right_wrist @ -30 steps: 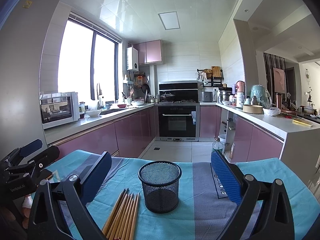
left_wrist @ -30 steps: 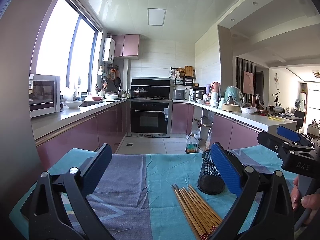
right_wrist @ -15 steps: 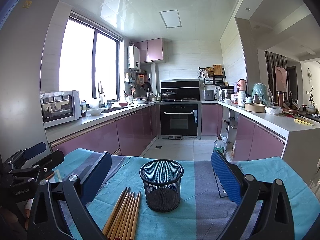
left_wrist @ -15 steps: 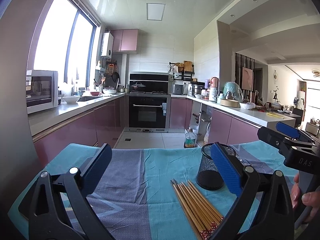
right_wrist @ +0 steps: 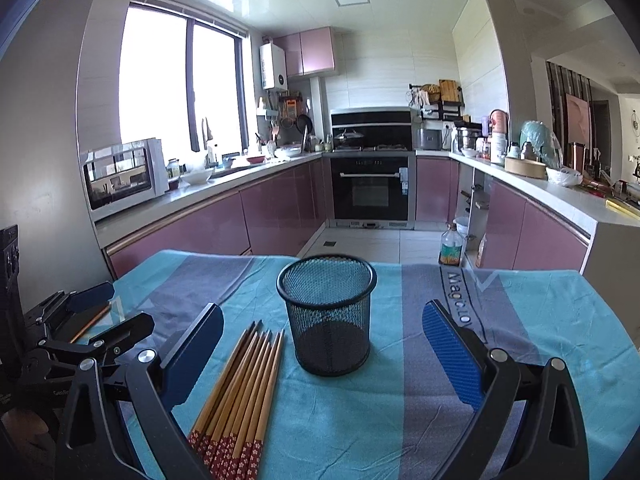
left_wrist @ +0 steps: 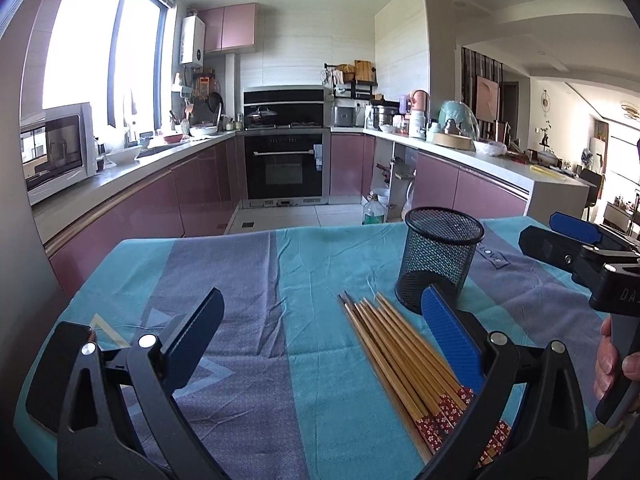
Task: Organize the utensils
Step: 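Lower the right tool toward the wooden chopsticks while the left tool approaches them too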
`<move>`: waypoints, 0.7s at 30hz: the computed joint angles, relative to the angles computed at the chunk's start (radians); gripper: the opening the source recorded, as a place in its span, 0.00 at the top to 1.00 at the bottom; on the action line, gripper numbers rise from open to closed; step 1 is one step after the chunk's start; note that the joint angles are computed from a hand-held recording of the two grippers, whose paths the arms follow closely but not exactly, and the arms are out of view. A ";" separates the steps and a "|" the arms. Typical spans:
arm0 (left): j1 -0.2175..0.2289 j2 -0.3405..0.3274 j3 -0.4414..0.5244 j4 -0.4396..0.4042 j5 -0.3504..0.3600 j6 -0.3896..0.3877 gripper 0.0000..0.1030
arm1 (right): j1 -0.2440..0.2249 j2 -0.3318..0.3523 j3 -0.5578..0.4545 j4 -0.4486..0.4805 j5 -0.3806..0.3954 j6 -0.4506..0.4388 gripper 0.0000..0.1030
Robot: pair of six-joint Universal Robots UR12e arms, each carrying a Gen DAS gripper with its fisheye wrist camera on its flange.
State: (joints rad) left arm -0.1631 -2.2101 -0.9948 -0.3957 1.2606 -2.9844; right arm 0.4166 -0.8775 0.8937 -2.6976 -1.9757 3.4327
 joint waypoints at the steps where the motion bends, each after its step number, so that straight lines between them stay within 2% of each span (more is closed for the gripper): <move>1: -0.001 -0.007 0.011 -0.028 -0.004 0.012 0.06 | -0.002 -0.001 0.001 0.022 0.015 0.005 0.07; 5: -0.010 -0.029 0.047 -0.126 0.004 0.064 0.07 | -0.013 -0.001 -0.001 0.119 0.088 0.032 0.07; 10: -0.025 -0.057 0.089 -0.218 0.042 0.123 0.11 | -0.026 0.010 -0.019 0.232 0.173 0.059 0.15; 12: -0.030 -0.067 0.106 -0.249 0.055 0.144 0.11 | -0.030 0.014 -0.027 0.265 0.198 0.065 0.19; 21: -0.044 -0.093 0.163 -0.378 0.089 0.204 0.13 | -0.042 0.025 -0.059 0.362 0.266 0.085 0.28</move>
